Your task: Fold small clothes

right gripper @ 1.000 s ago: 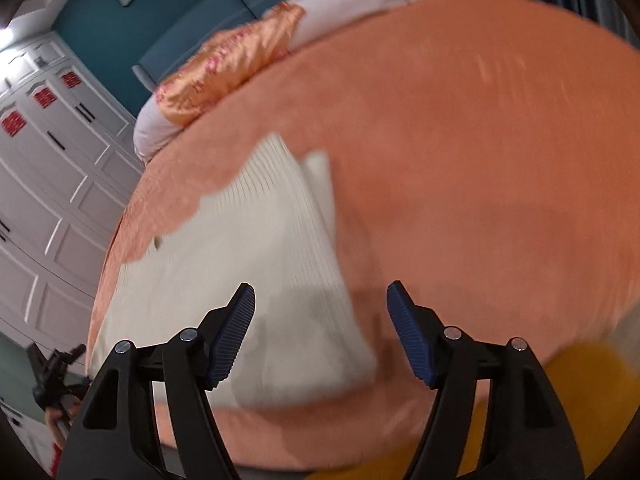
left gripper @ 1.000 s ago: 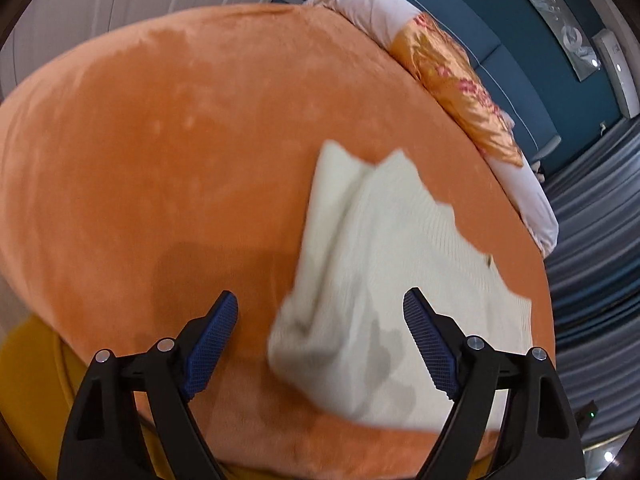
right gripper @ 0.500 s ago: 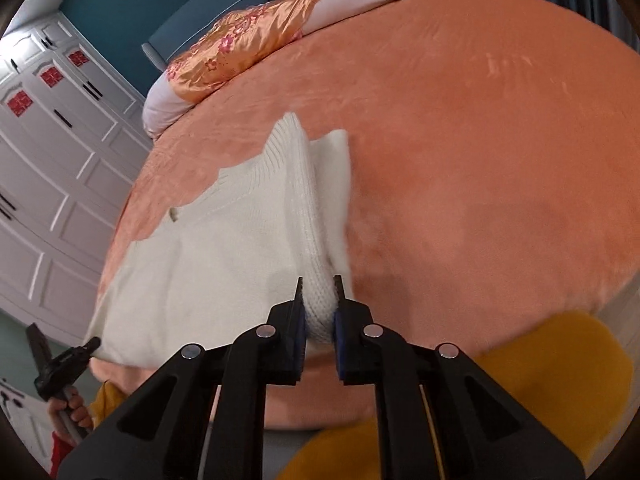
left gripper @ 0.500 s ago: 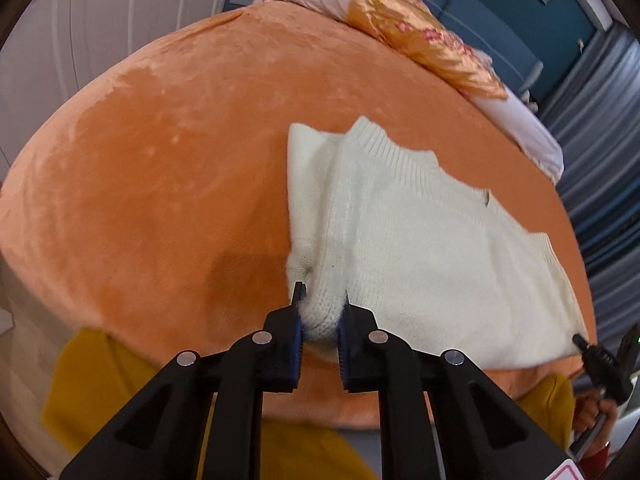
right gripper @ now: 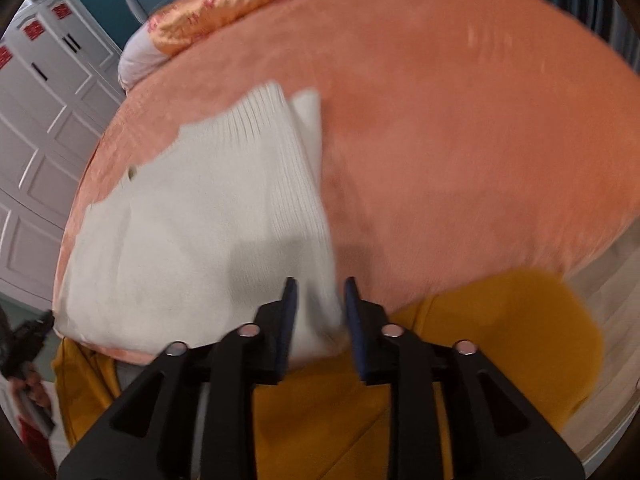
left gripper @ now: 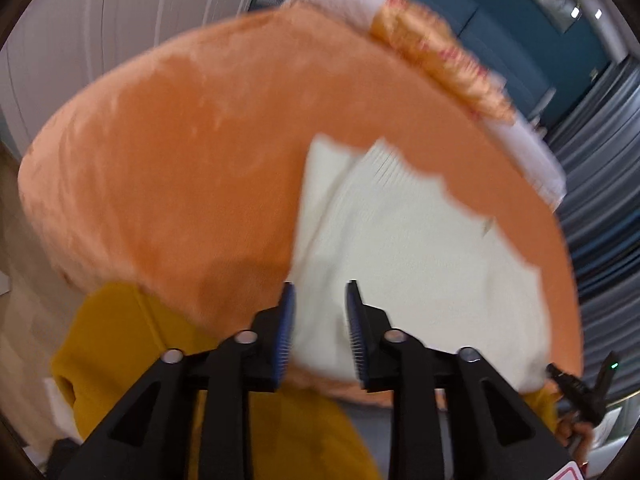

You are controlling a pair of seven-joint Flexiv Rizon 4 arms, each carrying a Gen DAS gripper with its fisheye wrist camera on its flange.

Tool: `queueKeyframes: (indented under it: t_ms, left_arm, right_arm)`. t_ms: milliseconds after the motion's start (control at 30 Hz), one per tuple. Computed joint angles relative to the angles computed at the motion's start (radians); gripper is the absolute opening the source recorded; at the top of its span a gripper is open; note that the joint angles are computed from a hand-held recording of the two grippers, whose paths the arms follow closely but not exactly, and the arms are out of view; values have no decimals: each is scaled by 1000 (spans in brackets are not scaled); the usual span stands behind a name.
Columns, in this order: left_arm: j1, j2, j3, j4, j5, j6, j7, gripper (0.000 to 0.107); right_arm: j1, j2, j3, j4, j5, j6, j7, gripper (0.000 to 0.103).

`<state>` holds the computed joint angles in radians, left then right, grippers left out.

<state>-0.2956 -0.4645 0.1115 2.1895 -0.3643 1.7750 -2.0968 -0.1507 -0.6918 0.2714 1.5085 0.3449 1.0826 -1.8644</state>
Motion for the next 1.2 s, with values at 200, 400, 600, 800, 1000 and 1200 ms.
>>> queueKeyframes:
  t_ms: [200,400,600,800,1000,1200]
  left_arm:
    - [96,-85,-59,-173,7,0,36,66]
    - [164,-264,-98,-445,2,-176,77,66]
    - [105,-363,13,-598,59,-357,51,23]
    - [82,-330,64,-548,135,-303,-23,5]
    - [92,-325,67,-507,137,-287,-56,5]
    - [2,-373,186,-583,199,-391,-140,8]
  right_arm:
    - [36,-91,9,-177,-11,41,19,53]
    - [70,-248,31,-424,-15,-46,90,59]
    - [137,-353,-29,-555,-91,-126,178,53]
    - [67,-307,102,-518,20,-71,-19,9]
    - [110,-313,-10,-504,4,-45,53,9]
    - [159,-346,-70,-488,-119,-47,176,12]
